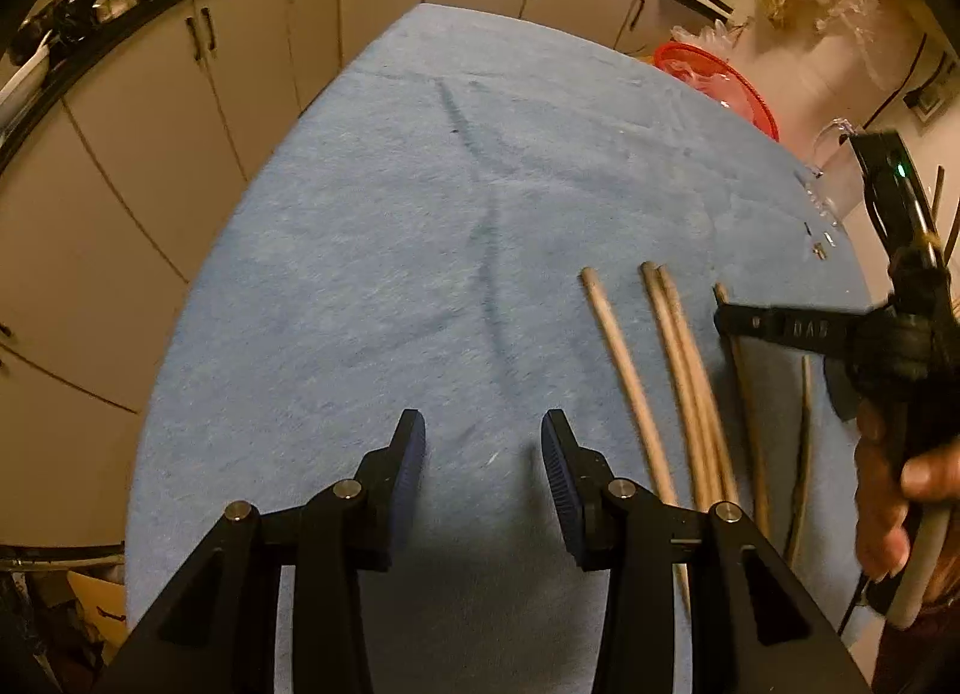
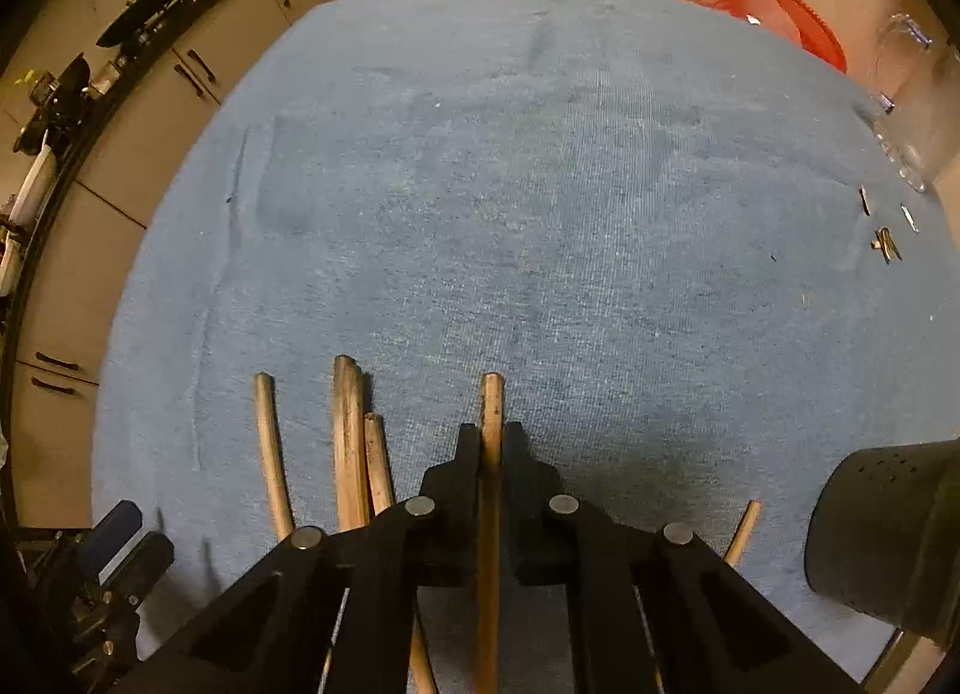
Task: Organize utensils
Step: 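Move both tools back down to the chopsticks lying on the towel, then grasp a wooden chopstick with the left tool while the right tool grasps one too, then lift both held chopsticks and carry them over the black holder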
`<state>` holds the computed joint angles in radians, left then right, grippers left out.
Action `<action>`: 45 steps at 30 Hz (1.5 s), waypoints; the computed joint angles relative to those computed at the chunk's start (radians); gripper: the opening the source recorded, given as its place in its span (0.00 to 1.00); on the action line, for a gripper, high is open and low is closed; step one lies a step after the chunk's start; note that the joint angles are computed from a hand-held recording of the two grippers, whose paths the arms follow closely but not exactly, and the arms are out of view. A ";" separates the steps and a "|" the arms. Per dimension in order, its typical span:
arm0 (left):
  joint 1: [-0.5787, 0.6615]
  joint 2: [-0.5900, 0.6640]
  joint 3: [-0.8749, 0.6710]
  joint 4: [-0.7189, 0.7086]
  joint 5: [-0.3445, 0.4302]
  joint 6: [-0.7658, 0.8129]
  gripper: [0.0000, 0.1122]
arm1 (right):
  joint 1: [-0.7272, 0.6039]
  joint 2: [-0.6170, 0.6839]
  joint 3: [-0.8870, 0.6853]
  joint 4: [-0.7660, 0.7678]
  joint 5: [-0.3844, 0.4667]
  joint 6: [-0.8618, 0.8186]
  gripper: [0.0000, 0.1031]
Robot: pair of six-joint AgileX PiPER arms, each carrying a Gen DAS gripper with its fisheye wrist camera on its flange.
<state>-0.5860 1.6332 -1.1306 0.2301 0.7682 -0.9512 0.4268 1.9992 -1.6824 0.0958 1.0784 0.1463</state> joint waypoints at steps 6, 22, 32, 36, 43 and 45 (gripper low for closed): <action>0.046 0.143 -0.209 -0.128 0.055 0.138 0.29 | -0.043 -0.221 0.237 0.081 -0.163 -0.049 0.07; -0.008 0.433 -0.574 -0.033 0.270 0.064 0.06 | -0.111 -0.526 0.466 0.290 -0.219 -0.254 0.07; -0.089 0.029 -0.123 0.102 -0.025 -0.110 0.06 | -0.148 -0.697 0.623 0.380 -0.329 -0.355 0.07; -0.179 -0.084 -0.101 0.274 0.011 -0.264 0.06 | -0.131 -0.826 0.696 0.387 -0.428 -0.388 0.07; -0.329 -0.200 -0.095 0.469 0.107 -0.398 0.06 | -0.079 -0.991 0.783 0.307 -0.533 -0.331 0.07; -0.363 -0.202 -0.114 0.495 0.141 -0.417 0.06 | -0.087 -1.008 0.792 0.334 -0.536 -0.345 0.07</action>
<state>-0.9489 1.4309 -1.2447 0.7250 0.9091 -1.3679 0.3398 0.9908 -0.8908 0.4298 0.5420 -0.1992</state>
